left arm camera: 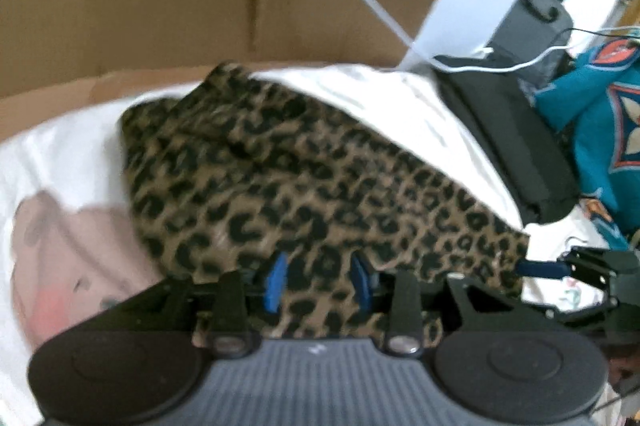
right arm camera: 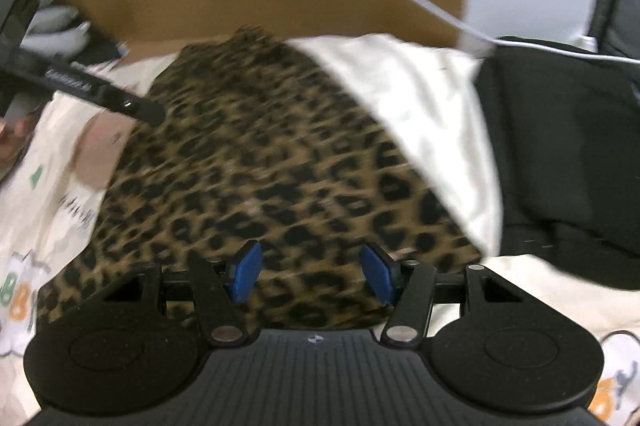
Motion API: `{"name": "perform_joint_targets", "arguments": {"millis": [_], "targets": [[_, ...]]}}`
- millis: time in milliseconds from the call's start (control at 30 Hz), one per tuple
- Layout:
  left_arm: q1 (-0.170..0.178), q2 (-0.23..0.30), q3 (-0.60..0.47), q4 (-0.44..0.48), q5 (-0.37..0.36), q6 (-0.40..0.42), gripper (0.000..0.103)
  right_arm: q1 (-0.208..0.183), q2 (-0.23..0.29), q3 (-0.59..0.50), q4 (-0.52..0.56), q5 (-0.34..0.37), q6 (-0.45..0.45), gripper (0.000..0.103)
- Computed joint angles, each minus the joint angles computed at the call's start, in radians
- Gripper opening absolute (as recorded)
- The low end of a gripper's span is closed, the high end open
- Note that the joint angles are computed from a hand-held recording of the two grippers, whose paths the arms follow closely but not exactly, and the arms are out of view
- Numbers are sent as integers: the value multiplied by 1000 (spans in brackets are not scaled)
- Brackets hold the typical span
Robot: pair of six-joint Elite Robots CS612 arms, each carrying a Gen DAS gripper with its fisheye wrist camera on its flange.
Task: Fold clothes
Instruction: 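Open the right tool while the left tool opens, releasing the skirt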
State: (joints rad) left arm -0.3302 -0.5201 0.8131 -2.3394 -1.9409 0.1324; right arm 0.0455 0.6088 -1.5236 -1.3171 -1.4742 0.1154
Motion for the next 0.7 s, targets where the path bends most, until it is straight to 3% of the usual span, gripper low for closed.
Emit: {"name": "perform_joint_targets", "arguments": {"millis": [67,167,333,400,567,700], "targets": [[9,-24,48,-23,-10,-49,38,9,4,3,-6,16,25,62],[12,-67,124,-44,31,14,38,21,3,7,5,21,33,62],[20,-140,244,-57,112,29,38,44,-4,22,-3,26,-28,62],[24,-171,295,-83,119,24,43,54,-4,24,-19,15,-51,62],[31,-216,373,-79,113,19,43,61,5,23,-16,3,22,62],[40,-242,425,-96,119,21,43,70,11,14,50,-25,-29,62]]}}
